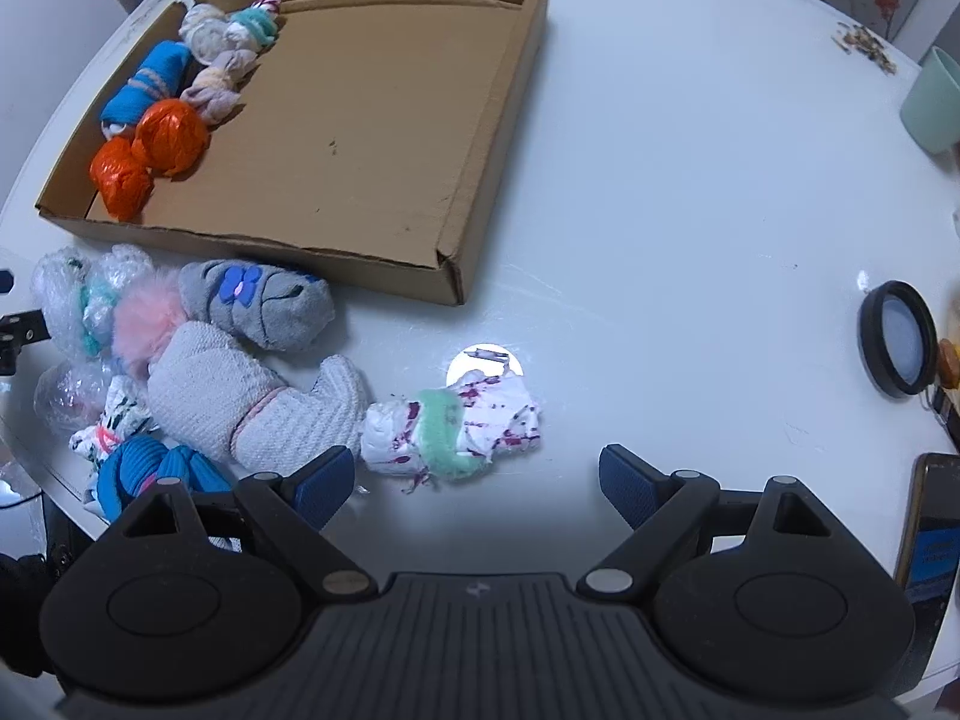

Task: Organize objects
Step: 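Grasp bubble-wrapped lilac-tied bundle with left gripper while right grasps white-green sock roll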

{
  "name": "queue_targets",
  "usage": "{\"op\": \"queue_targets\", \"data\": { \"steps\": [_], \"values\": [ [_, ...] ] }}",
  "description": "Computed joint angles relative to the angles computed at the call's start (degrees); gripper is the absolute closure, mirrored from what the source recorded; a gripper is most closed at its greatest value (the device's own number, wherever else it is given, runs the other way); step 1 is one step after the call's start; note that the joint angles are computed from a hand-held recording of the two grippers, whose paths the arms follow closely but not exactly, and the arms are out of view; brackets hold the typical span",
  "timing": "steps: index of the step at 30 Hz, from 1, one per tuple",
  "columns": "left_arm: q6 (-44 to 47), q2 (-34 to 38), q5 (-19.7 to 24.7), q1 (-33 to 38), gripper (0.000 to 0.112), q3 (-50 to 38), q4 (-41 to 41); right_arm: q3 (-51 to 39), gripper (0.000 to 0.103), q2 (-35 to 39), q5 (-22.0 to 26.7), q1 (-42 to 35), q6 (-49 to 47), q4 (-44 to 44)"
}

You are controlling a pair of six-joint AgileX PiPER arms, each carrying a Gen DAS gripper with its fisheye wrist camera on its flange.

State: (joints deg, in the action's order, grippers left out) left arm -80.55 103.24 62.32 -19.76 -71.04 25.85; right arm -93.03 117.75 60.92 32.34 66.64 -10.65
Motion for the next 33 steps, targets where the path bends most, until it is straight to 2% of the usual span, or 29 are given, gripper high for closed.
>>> {"op": "queue_targets", "data": {
  "steps": [3,4,6,8,9,11,14,19,20,22,28,30,32,33],
  "values": [
    [0.0,0.6,-0.1,-0.6,0.010,-0.1,1.9,0.9,0.021,-0.2,-1.0,0.2,0.1,-0.2],
    [0.3,0.7,-0.5,-0.6,0.011,0.1,1.8,1.2,0.029,-0.2,-1.1,0.2,-0.1,0.0],
    [1.0,0.8,-1.5,-0.5,0.013,0.5,1.8,1.8,0.036,-0.3,-1.7,0.3,-0.3,0.4],
    [1.8,0.6,-2.6,-0.5,0.024,1.0,1.9,2.3,0.046,-0.7,-2.3,0.7,-0.3,-0.1],
    [2.2,0.5,-2.9,-0.4,0.026,1.0,1.7,2.5,0.047,-0.9,-2.5,0.8,-0.1,-0.2],
    [3.3,0.6,-3.2,-0.2,0.044,1.1,1.0,3.0,0.050,-1.2,-2.9,1.1,0.2,-0.4],
    [3.8,0.2,-4.8,0.2,0.051,2.3,0.0,4.0,0.053,-1.7,-3.6,1.3,0.6,-0.5],
    [3.2,-0.6,-5.7,0.2,0.049,3.3,-0.4,5.7,0.053,-2.4,-4.6,2.0,1.1,-0.7],
    [2.6,-0.7,-5.6,0.2,0.038,3.6,-0.2,6.1,0.053,-2.6,-4.7,2.1,1.4,-0.8],
    [0.3,-1.1,-5.4,0.1,0.024,4.2,0.5,7.0,0.053,-3.1,-5.1,2.4,2.3,-1.3],
    [-3.2,-2.9,-8.4,1.5,0.027,6.3,1.2,9.5,0.053,-3.9,-6.8,3.0,3.4,-1.6],
    [-3.0,-2.7,-8.6,2.0,0.036,6.4,1.1,10.4,0.054,-4.2,-7.6,3.1,3.4,-1.4],
    [-2.0,-2.7,-9.7,3.0,0.056,7.0,-0.5,11.4,0.060,-4.5,-8.5,3.4,3.5,-1.2],
    [-2.8,-2.5,-9.0,2.7,0.058,6.9,0.3,11.9,0.062,-4.8,-8.8,3.5,3.7,-1.3]
  ]
}}
